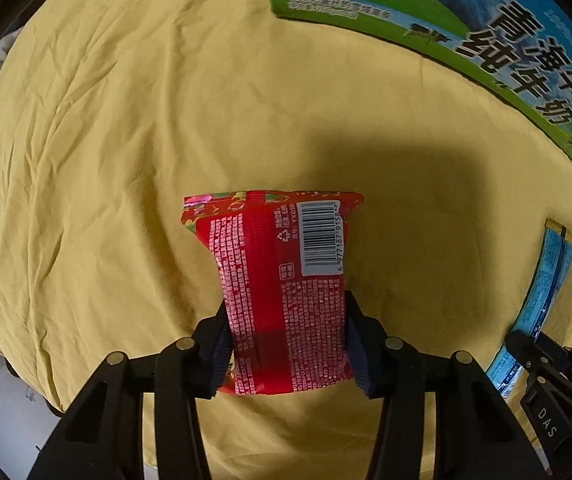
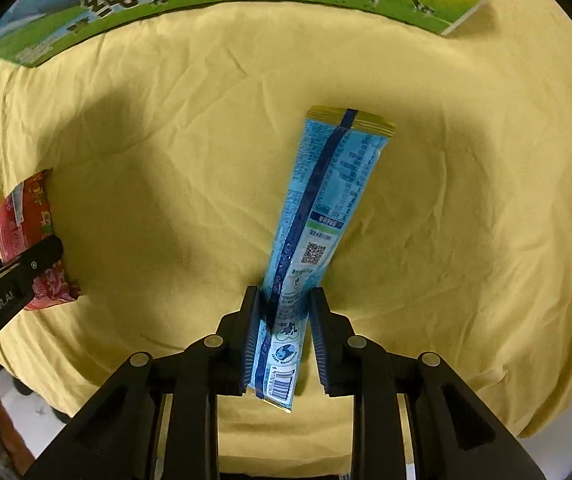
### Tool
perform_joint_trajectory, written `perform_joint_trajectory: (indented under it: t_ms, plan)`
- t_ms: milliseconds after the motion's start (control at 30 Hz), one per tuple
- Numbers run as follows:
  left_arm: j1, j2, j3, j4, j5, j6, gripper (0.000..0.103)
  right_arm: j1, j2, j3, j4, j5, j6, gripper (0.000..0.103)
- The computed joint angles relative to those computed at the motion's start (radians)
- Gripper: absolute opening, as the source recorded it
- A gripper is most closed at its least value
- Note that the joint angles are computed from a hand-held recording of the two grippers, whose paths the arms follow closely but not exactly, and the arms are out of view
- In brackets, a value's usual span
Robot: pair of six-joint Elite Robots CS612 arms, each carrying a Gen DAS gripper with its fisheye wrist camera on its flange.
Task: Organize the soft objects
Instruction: 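Carry both packets into the box and open both tools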
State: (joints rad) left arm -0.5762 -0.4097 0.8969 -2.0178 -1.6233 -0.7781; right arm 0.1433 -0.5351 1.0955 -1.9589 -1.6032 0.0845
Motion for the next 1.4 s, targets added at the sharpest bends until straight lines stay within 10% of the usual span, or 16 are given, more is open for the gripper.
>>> perform_joint_trajectory:
  t_ms: [900,1200,1400]
  plan:
    - [-0.031,-0.168,0.053,-0.244,0.079,0.133,0.044,-0.042,-0.21,0.088,-0.185,0.182,-0.113,0.013]
    - [0.01,-0.1,-0.131,-0.187,0.077,0.181,0.044,-0.037,-0.193,-0.01,-0.212,0.211,-0.118,0.013]
    - [0.047,0.05,-0.426,-0.007,0.052,0.194,0.044,-0.037,-0.116,-0.162,-0.177,0.215,-0.067,0.013]
